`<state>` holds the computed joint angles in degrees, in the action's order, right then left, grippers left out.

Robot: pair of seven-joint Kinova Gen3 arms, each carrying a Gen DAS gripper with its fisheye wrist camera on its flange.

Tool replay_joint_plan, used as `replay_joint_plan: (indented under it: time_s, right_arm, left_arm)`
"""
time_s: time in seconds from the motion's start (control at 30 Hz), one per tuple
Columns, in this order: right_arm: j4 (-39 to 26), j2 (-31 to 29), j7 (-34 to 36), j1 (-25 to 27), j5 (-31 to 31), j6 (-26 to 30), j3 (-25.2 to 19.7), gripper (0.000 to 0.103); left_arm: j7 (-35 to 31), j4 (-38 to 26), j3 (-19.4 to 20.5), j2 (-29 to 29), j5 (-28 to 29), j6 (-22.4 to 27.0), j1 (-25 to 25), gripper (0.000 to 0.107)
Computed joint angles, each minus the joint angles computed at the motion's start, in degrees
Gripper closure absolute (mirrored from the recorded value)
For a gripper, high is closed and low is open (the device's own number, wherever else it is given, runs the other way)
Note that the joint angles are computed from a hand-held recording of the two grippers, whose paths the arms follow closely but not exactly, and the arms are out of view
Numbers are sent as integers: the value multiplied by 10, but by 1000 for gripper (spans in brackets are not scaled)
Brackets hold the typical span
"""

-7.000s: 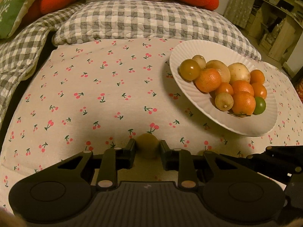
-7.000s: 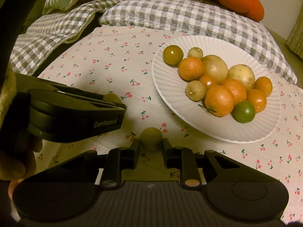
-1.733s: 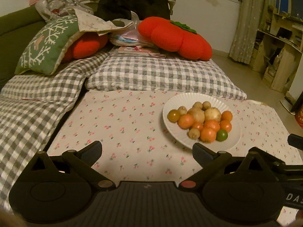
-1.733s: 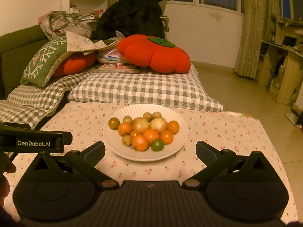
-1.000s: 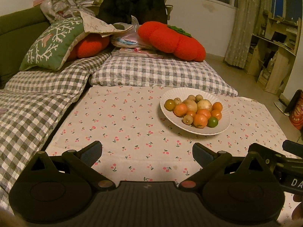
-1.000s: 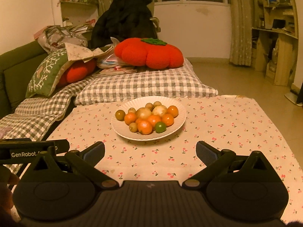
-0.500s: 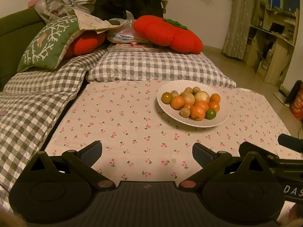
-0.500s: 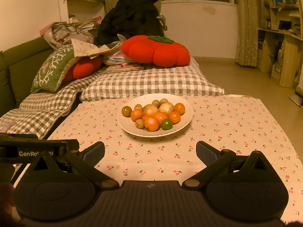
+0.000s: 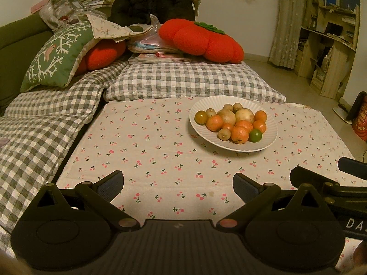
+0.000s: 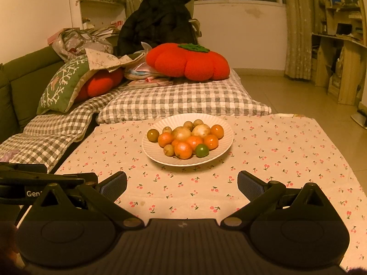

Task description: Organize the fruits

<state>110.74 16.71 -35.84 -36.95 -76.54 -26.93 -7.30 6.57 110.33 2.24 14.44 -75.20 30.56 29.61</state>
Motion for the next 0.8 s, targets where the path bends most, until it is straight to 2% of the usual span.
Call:
replay_joint_plan:
  time_s: [0.23,0.6,0.8]
  right_arm:
    - [0,2,-2,-2,2,1,1,0]
    - [0,3,-14,-5,9,3,4,0]
    - [2,2,-17,-4,13,3,4,0]
  left_arm:
    - [-10,-7,0,7,11,15,3,14]
    - [-20,-5,-8,4,24,-14,-5,14]
    - [-18,-3,-9,5,9,-8,2,14]
